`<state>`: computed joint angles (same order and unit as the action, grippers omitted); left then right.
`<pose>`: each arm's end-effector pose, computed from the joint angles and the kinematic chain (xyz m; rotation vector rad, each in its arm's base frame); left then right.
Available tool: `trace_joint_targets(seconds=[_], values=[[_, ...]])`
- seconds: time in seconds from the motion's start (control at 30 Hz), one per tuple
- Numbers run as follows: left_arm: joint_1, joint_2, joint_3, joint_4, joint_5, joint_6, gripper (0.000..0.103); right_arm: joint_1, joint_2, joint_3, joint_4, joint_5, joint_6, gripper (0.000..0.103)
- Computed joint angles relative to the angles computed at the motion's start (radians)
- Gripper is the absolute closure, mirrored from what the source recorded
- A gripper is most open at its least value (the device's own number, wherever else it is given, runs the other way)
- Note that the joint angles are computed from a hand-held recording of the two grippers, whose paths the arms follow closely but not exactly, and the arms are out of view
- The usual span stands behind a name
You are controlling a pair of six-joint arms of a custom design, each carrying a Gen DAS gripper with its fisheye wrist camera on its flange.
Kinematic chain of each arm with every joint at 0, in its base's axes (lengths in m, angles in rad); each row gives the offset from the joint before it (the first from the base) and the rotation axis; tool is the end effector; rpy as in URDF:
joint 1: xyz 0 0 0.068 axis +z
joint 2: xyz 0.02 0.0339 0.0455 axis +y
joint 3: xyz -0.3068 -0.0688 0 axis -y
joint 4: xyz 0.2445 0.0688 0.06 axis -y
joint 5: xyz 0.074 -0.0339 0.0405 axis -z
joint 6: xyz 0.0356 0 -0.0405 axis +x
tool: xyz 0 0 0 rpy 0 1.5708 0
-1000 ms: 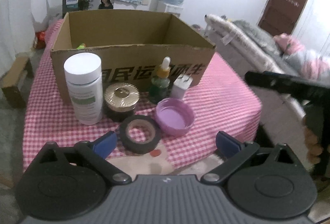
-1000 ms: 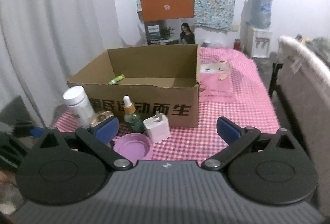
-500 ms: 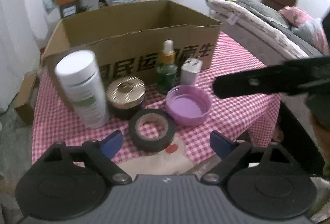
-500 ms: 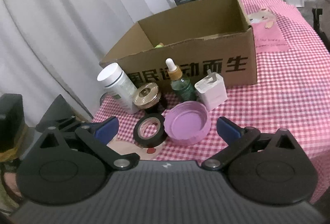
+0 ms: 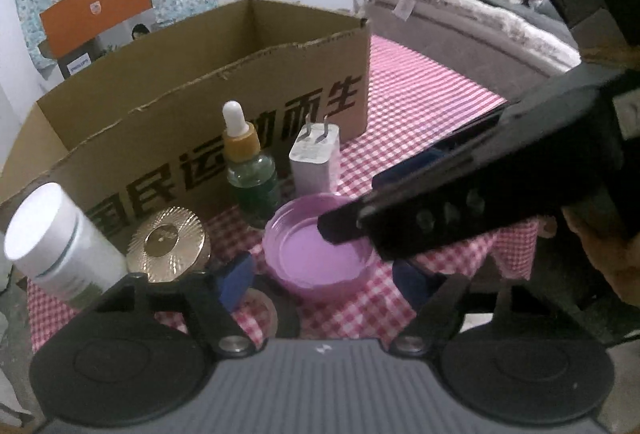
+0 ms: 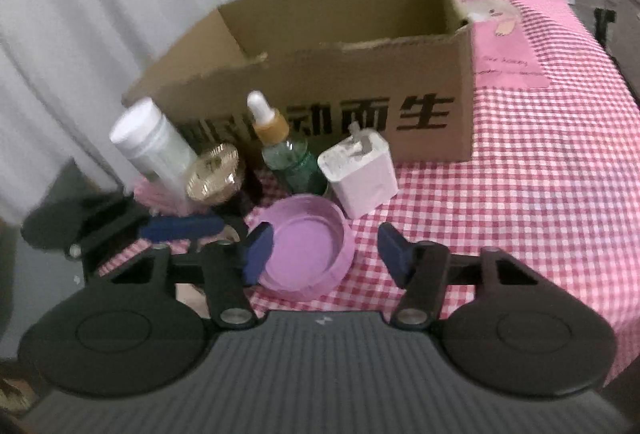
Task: Organize rigid objects
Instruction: 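Grasp the pink-purple round lid by its rim with the right tool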
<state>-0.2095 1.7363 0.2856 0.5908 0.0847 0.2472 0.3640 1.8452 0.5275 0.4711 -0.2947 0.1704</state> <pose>0.2252 -0.0510 0.0976 0.5868 2.3564 -0.0859 0.2711 0.1143 0.1062 -0.3744 2.4285 0.5966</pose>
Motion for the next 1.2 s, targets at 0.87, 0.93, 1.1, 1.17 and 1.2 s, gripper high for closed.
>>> trace_joint_targets(seconds=[0.87, 0.93, 1.1, 1.17, 1.2], values=[[-0.068, 0.123, 0.089, -0.018, -0.034, -0.009, 0.029, -0.099, 0.074, 0.04, -0.064, -0.096, -0.131, 0.081], [-0.076, 0.115, 0.079, -0.01, -0.043, -0.014, 0.029, -0.103, 0.075, 0.036, -0.059, -0.117, -0.121, 0.083], [-0.097, 0.082, 0.062, -0.001, -0.057, -0.028, 0.029, -0.107, 0.045, 0.001, -0.037, -0.114, -0.118, 0.083], [-0.111, 0.061, 0.053, -0.001, -0.067, -0.034, 0.029, -0.114, 0.026, -0.014, -0.035, -0.119, -0.114, 0.083], [-0.118, 0.046, 0.046, -0.001, -0.072, -0.037, 0.029, -0.116, 0.013, -0.022, -0.035, -0.12, -0.113, 0.083]])
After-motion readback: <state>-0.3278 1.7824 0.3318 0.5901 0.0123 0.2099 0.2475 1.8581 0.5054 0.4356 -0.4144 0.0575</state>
